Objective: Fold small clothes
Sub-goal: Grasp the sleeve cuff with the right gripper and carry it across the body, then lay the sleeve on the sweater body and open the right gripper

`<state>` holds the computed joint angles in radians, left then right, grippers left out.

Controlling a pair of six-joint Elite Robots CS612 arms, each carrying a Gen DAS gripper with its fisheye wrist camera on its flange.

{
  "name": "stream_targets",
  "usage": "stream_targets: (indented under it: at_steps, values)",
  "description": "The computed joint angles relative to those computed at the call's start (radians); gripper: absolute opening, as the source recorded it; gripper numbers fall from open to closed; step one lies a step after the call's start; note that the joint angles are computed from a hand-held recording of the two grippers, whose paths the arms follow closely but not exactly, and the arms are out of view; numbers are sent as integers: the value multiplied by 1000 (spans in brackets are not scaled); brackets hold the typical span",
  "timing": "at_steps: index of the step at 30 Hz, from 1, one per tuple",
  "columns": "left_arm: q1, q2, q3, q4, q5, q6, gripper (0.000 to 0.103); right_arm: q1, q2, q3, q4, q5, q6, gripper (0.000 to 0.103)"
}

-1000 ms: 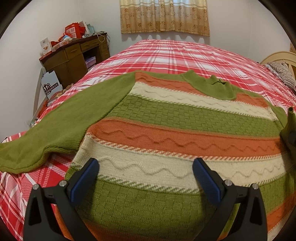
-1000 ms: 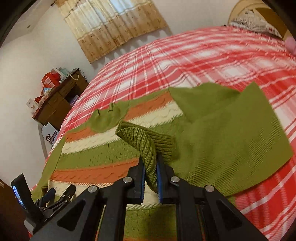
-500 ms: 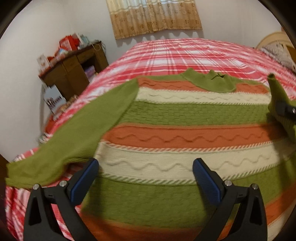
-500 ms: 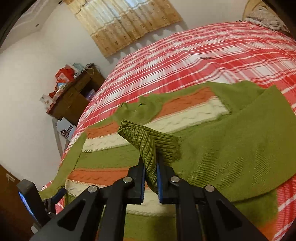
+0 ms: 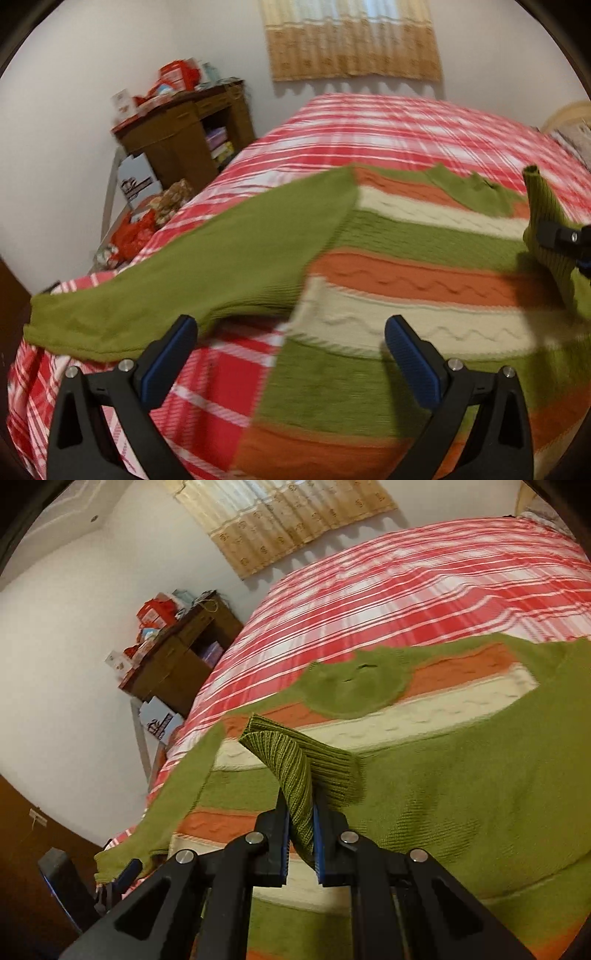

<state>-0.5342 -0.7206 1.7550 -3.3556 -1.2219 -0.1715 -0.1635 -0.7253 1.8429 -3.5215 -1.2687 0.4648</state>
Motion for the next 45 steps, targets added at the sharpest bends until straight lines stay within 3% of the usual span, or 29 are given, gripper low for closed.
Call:
stream_targets:
  at_steps: [4, 6, 9, 20, 23, 25, 27, 31, 34, 38, 42, 45]
  values:
    - [20, 15, -18, 36, -17, -56, 103, 29, 21, -47, 25, 19, -12, 10]
    - [34, 21, -24, 35, -74, -84, 103, 43, 32, -68, 37, 10, -23, 10]
    - [40, 25, -29, 33, -103, -102, 103, 54, 50, -101, 62, 13, -20, 10]
    - [38, 31, -21, -4, -97, -95, 103, 81, 106, -197, 104, 14, -27, 11]
    - [38, 31, -19, -7, -99, -92, 103, 75, 130, -223, 97, 77, -26, 22]
    - [39, 32, -20, -6, -101, -91, 103, 65, 140, -234, 111, 158, -41, 46]
    - [39, 32, -20, -11, -101, -90, 103, 63, 134, -222, 81, 180, -49, 57]
    - [40, 33, -20, -16, -103, -89, 103, 43, 112, -170, 1, 237, -25, 58]
    - [39, 33, -18, -18, -104, -91, 103, 33, 75, -102, -28, 157, -68, 58]
    - [39, 27, -13, -14, -111, -92, 103, 18, 22, -11, -43, -71, -143, 58]
    - [33, 1, -17, 54, -119, -60, 103, -39, -15, 51, -58, -251, -119, 58]
    - [3, -12, -17, 12, -54, -18, 103, -81, -33, 80, -41, -327, -89, 58]
